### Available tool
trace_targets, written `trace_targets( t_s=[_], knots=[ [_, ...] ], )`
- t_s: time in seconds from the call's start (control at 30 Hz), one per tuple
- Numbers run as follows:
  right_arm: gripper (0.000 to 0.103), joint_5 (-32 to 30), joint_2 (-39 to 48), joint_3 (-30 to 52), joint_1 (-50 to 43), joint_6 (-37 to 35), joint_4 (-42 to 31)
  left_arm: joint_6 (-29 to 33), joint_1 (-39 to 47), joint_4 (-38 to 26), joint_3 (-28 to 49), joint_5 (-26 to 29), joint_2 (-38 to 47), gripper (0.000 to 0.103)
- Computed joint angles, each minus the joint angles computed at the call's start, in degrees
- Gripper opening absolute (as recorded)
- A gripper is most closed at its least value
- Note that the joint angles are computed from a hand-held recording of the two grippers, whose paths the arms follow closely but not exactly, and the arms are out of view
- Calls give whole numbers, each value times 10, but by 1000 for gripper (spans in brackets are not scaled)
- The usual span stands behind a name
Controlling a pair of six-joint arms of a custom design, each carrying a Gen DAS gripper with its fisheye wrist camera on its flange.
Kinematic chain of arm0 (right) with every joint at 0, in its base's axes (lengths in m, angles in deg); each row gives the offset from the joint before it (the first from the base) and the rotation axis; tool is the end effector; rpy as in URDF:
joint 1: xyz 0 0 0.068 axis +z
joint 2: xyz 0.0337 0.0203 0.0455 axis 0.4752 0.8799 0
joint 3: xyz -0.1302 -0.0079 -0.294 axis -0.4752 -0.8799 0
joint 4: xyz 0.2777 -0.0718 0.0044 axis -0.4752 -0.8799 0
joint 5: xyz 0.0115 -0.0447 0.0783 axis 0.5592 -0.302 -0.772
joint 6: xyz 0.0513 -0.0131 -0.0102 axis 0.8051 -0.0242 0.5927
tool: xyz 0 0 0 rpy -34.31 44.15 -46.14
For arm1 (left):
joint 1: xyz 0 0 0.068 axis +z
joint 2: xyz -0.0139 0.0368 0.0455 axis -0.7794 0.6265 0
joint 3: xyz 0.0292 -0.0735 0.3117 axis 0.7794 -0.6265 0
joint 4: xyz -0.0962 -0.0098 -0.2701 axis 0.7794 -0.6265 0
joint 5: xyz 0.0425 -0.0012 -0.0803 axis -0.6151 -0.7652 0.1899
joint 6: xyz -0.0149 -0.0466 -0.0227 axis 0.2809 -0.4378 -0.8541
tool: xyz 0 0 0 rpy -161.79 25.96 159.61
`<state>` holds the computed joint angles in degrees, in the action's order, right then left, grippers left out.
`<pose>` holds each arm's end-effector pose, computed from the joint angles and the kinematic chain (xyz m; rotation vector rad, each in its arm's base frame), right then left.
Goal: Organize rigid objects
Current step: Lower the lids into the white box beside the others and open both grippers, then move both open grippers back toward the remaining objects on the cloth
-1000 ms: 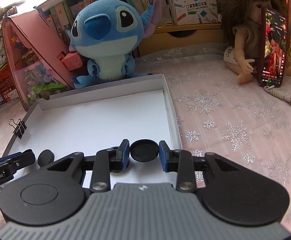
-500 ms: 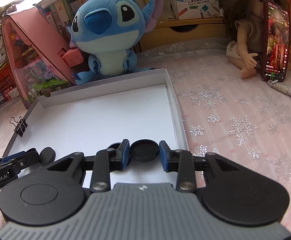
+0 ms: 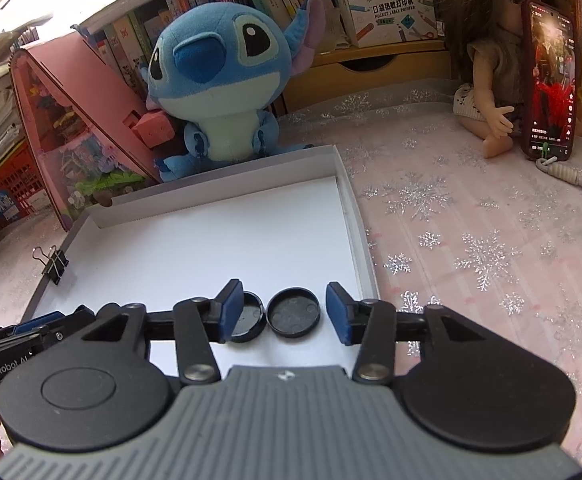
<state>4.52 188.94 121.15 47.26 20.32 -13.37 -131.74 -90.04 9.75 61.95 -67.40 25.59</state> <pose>0.3422 0.1278 0.0587 -0.3972 2.2923 0.5622 0.2347 -0.1608 0.0702 -0.5225 2.2118 0.0245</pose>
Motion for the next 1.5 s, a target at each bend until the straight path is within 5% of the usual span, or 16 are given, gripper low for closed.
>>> trace_targets(
  t_s=[0.43,1.5],
  knots=[
    [79,-23,-36,-72,-20,-44,63,-37,-68,-60,-31,-59,-72,73],
    [97,-146,-12,-329,-96,-170,428,-334,-368,-276,-12,-187,-61,80]
  ],
)
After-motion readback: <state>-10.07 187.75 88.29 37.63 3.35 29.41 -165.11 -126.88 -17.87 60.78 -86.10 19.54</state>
